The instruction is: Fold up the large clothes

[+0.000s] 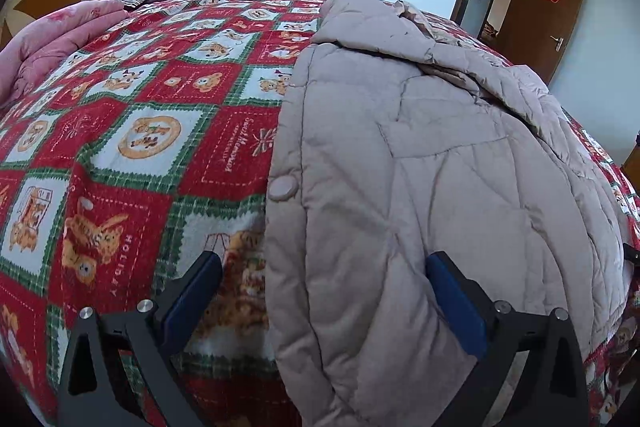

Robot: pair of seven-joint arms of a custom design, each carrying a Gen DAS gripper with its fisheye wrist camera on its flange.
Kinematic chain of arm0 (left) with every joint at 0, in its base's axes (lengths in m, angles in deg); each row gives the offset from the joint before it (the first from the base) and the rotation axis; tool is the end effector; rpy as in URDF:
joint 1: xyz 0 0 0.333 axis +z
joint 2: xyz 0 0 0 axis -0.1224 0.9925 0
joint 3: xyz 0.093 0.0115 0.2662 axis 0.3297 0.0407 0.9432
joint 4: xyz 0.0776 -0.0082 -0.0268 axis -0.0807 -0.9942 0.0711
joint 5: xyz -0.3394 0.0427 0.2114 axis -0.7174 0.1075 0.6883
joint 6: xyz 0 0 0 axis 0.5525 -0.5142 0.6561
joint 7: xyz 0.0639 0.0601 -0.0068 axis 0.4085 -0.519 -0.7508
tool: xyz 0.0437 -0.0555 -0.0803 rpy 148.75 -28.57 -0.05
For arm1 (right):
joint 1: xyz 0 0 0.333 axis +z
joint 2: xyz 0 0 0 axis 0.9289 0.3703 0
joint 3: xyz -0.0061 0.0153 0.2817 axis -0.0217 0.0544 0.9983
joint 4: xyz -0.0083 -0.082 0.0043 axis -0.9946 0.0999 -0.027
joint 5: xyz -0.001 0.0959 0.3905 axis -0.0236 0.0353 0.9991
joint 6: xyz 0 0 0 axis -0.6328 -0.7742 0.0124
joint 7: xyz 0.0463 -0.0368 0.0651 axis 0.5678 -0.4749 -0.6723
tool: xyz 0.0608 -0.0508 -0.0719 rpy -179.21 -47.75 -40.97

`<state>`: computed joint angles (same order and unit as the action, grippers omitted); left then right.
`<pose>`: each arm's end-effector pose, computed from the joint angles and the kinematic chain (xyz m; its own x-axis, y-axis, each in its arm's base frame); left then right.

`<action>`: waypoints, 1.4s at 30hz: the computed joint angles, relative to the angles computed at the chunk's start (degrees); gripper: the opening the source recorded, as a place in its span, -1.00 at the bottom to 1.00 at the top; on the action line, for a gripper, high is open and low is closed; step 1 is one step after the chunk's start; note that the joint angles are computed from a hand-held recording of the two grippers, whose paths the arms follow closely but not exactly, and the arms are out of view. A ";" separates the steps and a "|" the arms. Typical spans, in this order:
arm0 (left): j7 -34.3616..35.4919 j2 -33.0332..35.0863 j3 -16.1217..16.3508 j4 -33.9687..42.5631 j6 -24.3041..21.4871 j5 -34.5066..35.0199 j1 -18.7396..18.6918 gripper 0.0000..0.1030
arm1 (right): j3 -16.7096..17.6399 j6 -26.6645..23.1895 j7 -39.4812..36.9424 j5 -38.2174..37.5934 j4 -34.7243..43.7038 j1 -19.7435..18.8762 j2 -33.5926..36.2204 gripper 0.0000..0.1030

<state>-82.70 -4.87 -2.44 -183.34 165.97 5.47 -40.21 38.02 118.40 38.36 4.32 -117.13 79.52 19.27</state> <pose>0.4075 -0.4341 0.2877 0.3734 -0.9158 0.1477 -0.6576 -0.3737 -0.6541 0.5818 0.1782 0.2977 0.3543 -0.8705 -0.3418 -0.8173 -0.1106 -0.5656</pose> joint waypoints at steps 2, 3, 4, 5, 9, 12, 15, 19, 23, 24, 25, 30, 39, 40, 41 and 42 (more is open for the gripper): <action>0.54 0.59 -0.22 0.57 -0.76 0.67 -0.61 0.98 | 0.58 -1.96 -2.67 2.39 -0.66 -0.98 -0.60 0.25; 0.82 0.87 -0.26 0.86 -0.84 0.90 -0.82 0.98 | 0.67 -2.45 -3.88 3.58 -0.92 -1.16 -0.86 0.06; 0.81 0.98 -0.20 0.95 -0.48 1.19 -0.90 0.98 | 0.81 -3.97 -5.63 5.61 -0.92 -1.72 -1.06 -0.10; 0.38 0.83 -0.08 0.69 -0.08 1.69 -0.98 0.98 | 0.64 -6.05 -6.85 7.52 -0.54 -2.28 -0.97 -0.18; -1.54 0.64 0.16 0.16 2.29 3.68 -0.89 0.93 | -0.65 -12.06 -8.96 12.17 1.25 -3.12 0.53 -0.33; -0.50 1.41 -0.06 1.04 1.81 3.78 -1.37 0.81 | -1.23 -15.46 -9.58 15.08 2.17 -3.82 1.61 -0.43; -0.48 0.87 0.02 0.48 3.20 4.50 -1.44 0.47 | -1.48 -15.72 -11.51 16.93 0.34 -3.33 -0.13 -0.56; -1.84 -0.17 0.16 -1.09 5.12 5.70 -0.98 0.38 | -2.00 -14.67 -11.75 17.36 -0.09 -2.21 -0.33 -0.51; -2.30 1.10 -0.09 0.35 2.44 6.24 -1.77 0.39 | -2.11 -14.03 -13.06 19.07 -0.41 -1.78 -0.51 -0.47; -2.01 1.21 -0.12 0.50 1.86 6.59 -2.03 0.39 | -2.20 -13.60 -12.91 18.67 -0.38 -1.52 -0.53 -0.50; -1.85 1.10 -0.13 0.37 1.72 7.00 -2.17 0.26 | -2.28 -13.41 -12.42 18.06 -0.20 -1.29 -0.48 -0.54; -9.82 -3.21 0.22 -3.99 7.99 14.95 -0.82 -0.60 | -2.35 -13.94 -13.74 18.29 -1.41 -1.23 -2.60 -0.70; -14.51 -12.31 -3.97 -8.11 8.90 22.62 1.46 -0.73 | -5.29 -20.79 -17.35 20.75 -6.78 -1.05 -11.18 -0.76; -14.05 -13.20 -4.54 -8.54 8.95 22.68 1.54 -0.73 | -5.68 -21.56 -17.53 21.01 -7.64 -0.91 -12.14 -0.76; -14.28 -14.23 -5.13 -9.20 9.30 23.20 1.53 -0.73 | -6.27 -22.82 -17.52 21.20 -8.81 -0.99 -13.40 -0.76; -15.35 -15.33 -5.70 -9.94 9.95 24.09 1.52 -0.74 | -6.82 -23.72 -17.47 21.35 -9.62 -0.99 -14.26 -0.76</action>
<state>-98.04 -20.20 -8.15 -193.27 175.92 29.56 -38.69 31.20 94.68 20.89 25.66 -126.75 78.53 5.01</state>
